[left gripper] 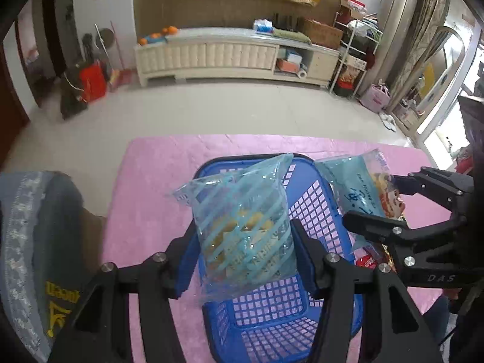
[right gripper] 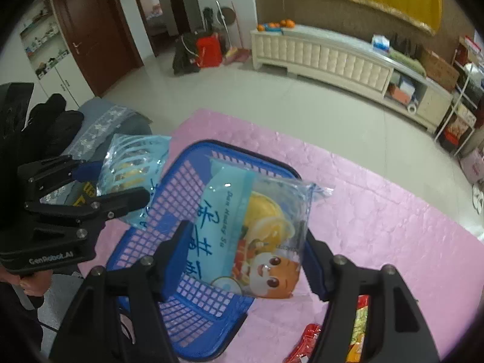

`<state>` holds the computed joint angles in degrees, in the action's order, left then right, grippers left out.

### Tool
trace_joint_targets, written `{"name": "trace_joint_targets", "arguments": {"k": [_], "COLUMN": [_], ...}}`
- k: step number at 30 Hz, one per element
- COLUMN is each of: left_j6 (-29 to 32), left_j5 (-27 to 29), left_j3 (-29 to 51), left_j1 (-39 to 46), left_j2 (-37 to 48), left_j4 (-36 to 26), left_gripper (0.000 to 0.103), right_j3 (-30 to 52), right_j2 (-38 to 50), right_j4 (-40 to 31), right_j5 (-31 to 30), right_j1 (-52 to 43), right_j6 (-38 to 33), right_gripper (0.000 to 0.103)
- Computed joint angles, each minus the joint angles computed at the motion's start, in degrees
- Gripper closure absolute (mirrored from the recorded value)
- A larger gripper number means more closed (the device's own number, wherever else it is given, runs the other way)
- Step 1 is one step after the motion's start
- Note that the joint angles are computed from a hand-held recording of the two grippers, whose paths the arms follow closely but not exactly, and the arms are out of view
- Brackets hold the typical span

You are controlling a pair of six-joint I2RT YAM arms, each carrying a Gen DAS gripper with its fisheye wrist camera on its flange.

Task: Organize snacks
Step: 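Carry both bags over the blue basket and open both grippers to drop them, then move both open grippers back from the basket to the snack pile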

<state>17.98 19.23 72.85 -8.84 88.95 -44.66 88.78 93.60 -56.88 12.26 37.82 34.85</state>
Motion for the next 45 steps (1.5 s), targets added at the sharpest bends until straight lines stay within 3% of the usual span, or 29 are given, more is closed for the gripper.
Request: {"name": "trace_joint_targets", "arguments": {"k": [8, 13, 14, 16, 18, 24, 40, 45], "left_j6": [-1.3, 1.0, 0.2, -0.6, -0.7, -0.5, 1.7, 0.4], "left_j5": [-0.6, -4.9, -5.3, -4.5, -3.9, -0.8, -2.9, -4.8], "left_j3": [5.7, 0.9, 0.9, 1.4, 1.1, -3.5, -10.3, -11.8], "left_j1": [-0.7, -2.9, -2.7, -1.6, -0.6, 1.3, -1.8, -4.7], "left_j2": [9.4, 6.3, 6.2, 6.2, 5.5, -3.1, -29.8, -36.0], "left_j4": [-0.5, 5.9, 6.2, 5.8, 5.4, 4.4, -6.4, -8.1], "left_gripper": [0.048, 0.038, 0.032, 0.030, 0.026, 0.026, 0.025, 0.018], "right_j3": [0.4, 2.4, 2.1, 1.6, 0.3, -0.4, 5.9, 6.4], "right_j2": [4.4, 6.1, 5.7, 5.0, 3.4, 0.3, -8.0, -10.2], "right_j4": [0.8, 1.3, 1.8, 2.6, 3.3, -0.2, -17.8, -22.4], "right_j5": [-3.0, -0.8, -0.3, 0.3, 0.5, 2.5, 14.8, 19.3], "right_j1": [-1.5, -2.0, -2.1, -2.1, -2.1, -0.4, 15.8, 22.2], "right_j6": [-1.2, -2.4, -2.8, -3.0, -2.4, 1.2, 13.3, 19.4], "right_gripper": [0.031, 0.029, 0.028, 0.012, 0.009, 0.009, 0.009, 0.009]}}
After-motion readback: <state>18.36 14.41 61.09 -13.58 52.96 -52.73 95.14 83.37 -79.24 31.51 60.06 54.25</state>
